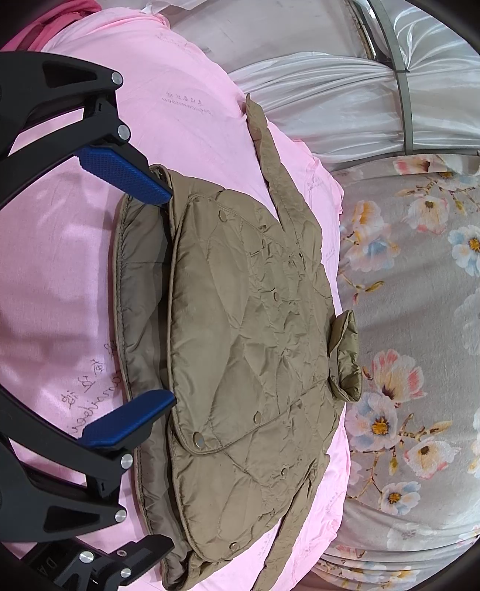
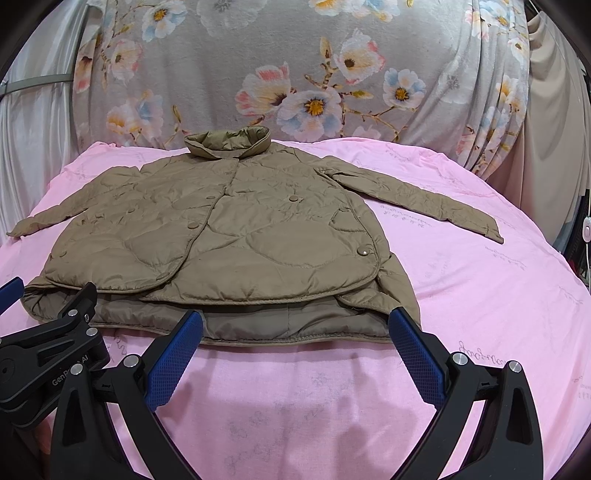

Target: Fold large clothes

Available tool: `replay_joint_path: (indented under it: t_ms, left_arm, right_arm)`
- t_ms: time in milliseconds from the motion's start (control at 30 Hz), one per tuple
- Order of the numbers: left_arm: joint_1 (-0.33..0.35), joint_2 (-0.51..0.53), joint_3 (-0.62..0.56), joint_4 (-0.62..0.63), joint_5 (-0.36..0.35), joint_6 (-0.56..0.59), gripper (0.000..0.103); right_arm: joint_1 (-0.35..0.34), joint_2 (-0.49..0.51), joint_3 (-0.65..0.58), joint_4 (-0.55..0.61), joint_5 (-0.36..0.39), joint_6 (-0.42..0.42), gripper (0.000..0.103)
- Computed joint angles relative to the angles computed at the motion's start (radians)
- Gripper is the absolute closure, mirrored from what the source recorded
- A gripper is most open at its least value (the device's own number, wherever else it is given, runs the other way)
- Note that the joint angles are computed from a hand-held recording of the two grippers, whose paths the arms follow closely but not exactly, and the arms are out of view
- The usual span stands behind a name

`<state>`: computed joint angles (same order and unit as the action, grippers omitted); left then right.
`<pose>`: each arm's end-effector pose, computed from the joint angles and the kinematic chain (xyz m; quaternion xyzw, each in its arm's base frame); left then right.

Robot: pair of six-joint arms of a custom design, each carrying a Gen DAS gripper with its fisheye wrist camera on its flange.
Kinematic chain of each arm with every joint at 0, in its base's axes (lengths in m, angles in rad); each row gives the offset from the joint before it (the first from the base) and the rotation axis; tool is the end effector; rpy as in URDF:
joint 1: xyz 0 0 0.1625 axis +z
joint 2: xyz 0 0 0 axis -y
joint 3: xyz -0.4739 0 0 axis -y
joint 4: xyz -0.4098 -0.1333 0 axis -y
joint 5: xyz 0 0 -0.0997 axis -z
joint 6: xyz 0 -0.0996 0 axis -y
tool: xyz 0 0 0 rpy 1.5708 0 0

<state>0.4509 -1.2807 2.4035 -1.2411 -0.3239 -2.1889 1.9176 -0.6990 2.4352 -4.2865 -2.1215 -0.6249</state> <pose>-0.1648 -0.3328 0.1445 0.0244 0.7199 -0.4800 0.5008 0.2196 -0.3687 0.0987 0.2835 -0.8107 0.4151 0.3004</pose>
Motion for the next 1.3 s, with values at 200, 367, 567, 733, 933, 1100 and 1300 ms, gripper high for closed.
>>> replay_joint_path:
  t_ms: [200,367,567,733,933,1100,1300]
  left_arm:
    - [0.0,0.0,0.0,0.0,0.0,0.0,0.005]
    - [0.0,-0.002,0.001,-0.002,0.0,0.0,0.005]
    - [0.0,-0.003,0.002,-0.003,0.0,0.001,0.005]
    - [0.0,-0.004,0.003,-0.004,0.001,0.002,0.005]
    - [0.0,-0.006,0.004,-0.005,0.001,0.004,0.005]
    - [0.0,-0.007,0.004,-0.007,0.001,0.004,0.005]
    - [-0.004,-0.044,0.029,-0.091,0.004,0.046,0.005]
  right_arm:
    - [0.002,0.001,-0.001,-0.002,-0.005,-0.003,0.005]
    - [0.003,0.004,-0.003,-0.004,-0.007,-0.004,0.005]
    - [0.002,0.003,-0.003,-0.004,-0.007,-0.005,0.005]
    - [0.001,0.002,-0.002,-0.004,-0.006,-0.005,0.005]
    - [0.001,0.003,-0.003,-0.005,-0.006,-0.006,0.005]
    - [-0.001,0.0,-0.002,0.001,-0.005,-0.003,0.005]
    - [-0.044,-0.072,0.022,0.106,0.047,0.079,0.005]
